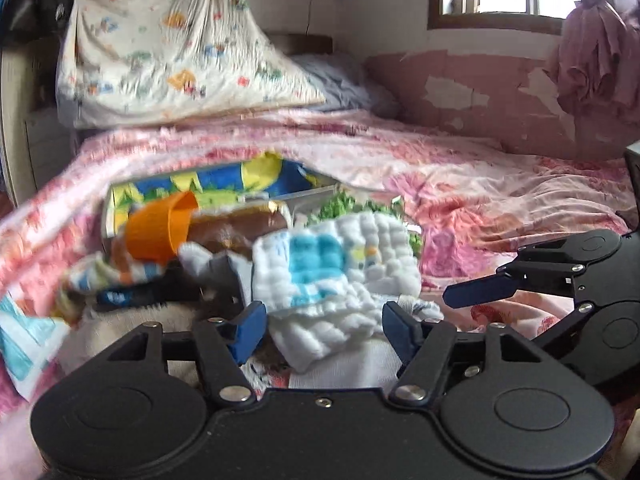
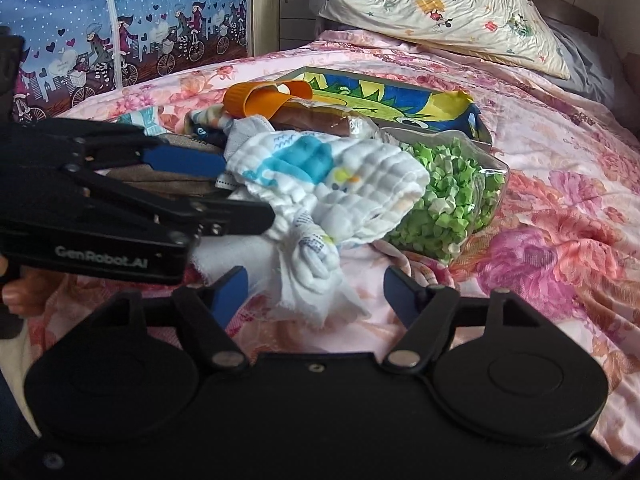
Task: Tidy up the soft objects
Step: 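Close the right tool on the white muslin cloth while the left tool grips its other end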
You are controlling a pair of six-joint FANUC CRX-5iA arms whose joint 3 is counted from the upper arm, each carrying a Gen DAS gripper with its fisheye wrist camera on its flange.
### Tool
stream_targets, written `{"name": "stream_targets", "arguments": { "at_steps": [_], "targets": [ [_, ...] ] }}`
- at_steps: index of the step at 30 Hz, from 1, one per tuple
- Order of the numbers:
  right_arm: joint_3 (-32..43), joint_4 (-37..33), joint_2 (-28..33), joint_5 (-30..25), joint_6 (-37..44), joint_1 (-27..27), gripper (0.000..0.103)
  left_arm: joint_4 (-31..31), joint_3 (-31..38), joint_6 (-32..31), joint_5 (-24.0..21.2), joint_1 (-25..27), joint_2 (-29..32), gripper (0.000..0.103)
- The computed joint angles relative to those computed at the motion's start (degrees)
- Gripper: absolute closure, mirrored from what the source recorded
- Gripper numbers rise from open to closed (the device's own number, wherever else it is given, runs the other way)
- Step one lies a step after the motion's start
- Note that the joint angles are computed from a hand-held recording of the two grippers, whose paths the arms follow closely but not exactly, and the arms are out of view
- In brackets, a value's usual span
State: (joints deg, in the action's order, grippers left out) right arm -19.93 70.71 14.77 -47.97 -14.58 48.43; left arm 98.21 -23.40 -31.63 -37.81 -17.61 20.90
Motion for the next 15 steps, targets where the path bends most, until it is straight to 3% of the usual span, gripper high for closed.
{"name": "stream_targets", "arguments": {
  "at_steps": [4, 6, 11, 15],
  "targets": [
    [0.17, -0.41, 0.07, 0.09, 0.54, 0.09, 0.044, -8.25, 2.52, 10.25, -1.65, 2.62, 1.48, 0.036],
    [0.28, -0.63, 0.14, 0.46, 0.68, -0.05, 0.046, -10.5, 3.4, 13.03, -2.08, 3.17, 2.12, 0.041],
    [0.0, 0.68, 0.17, 1.7, -0.27, -0.56, 0.058, -14.99, 5.4, 17.99, -3.47, 4.27, 3.7, 0.067],
    [0.26, 0.09, 0.28, 2.83, 0.04, -0.87, 0.07, -16.01, 6.52, 21.54, -5.96, 5.28, 4.7, 0.078]
  ]
}}
